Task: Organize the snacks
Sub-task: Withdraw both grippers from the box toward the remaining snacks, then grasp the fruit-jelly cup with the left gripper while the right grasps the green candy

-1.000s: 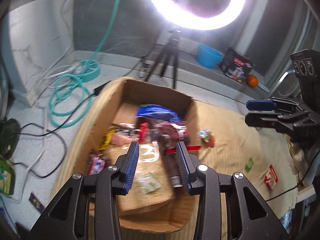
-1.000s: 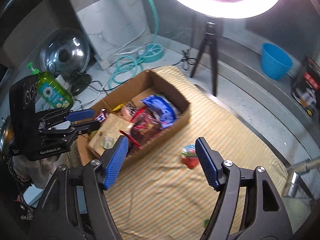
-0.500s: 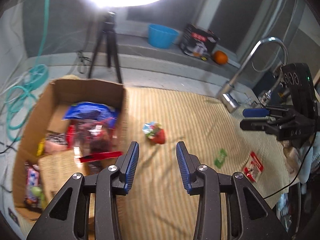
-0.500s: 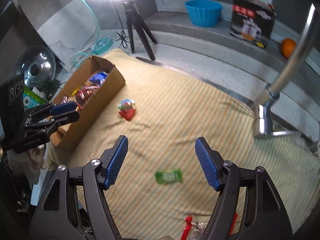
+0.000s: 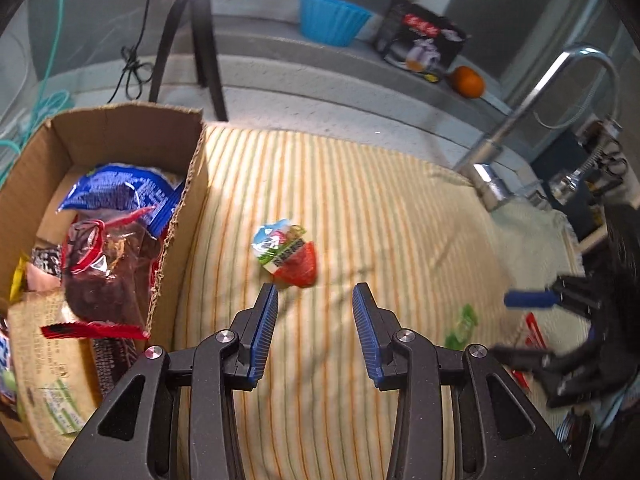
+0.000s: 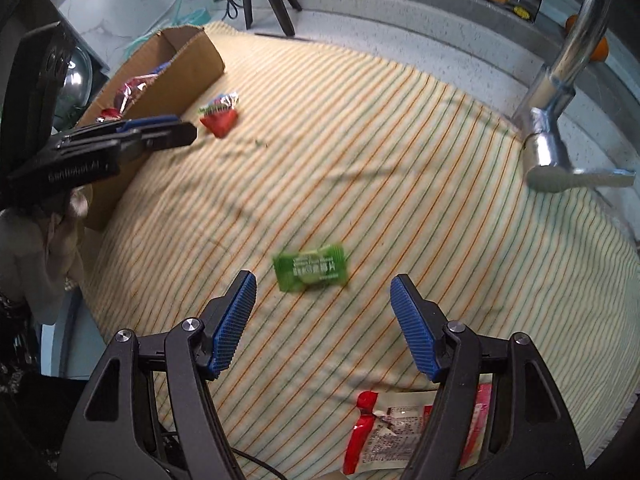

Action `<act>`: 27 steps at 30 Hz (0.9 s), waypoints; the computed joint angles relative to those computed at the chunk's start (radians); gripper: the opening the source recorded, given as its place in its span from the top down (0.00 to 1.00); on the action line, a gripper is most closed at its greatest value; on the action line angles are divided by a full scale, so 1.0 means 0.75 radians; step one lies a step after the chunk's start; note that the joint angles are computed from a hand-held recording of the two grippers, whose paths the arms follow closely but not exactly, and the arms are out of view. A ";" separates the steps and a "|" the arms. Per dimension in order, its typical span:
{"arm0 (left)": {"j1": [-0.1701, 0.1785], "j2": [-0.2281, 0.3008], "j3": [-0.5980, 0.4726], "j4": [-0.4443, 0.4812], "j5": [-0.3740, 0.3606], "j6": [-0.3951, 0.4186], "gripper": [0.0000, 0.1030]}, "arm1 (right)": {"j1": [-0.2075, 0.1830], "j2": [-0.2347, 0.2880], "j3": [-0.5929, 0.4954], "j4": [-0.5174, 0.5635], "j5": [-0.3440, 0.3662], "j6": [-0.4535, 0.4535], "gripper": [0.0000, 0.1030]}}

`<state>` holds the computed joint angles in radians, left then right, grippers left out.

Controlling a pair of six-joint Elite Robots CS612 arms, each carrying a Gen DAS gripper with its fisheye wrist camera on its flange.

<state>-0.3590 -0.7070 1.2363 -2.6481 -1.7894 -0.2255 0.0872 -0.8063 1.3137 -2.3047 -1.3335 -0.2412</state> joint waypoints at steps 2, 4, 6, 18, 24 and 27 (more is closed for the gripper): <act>0.000 0.012 -0.017 0.009 -0.007 -0.016 0.64 | -0.004 0.005 -0.004 0.034 0.021 0.047 0.30; -0.007 0.024 -0.037 0.027 0.012 -0.017 0.60 | -0.011 0.006 0.000 0.048 0.052 0.099 0.30; -0.013 0.039 -0.064 0.040 0.029 -0.028 0.56 | -0.015 0.009 -0.001 0.060 0.075 0.147 0.30; -0.035 0.119 -0.189 0.111 0.149 0.000 0.56 | -0.017 0.036 -0.021 0.027 0.059 0.352 0.37; -0.040 0.121 -0.174 0.064 0.192 0.055 0.70 | 0.006 0.041 -0.017 -0.026 -0.051 0.344 0.51; -0.037 0.112 -0.148 0.031 0.182 0.086 0.70 | 0.021 0.039 -0.011 -0.045 -0.125 0.293 0.58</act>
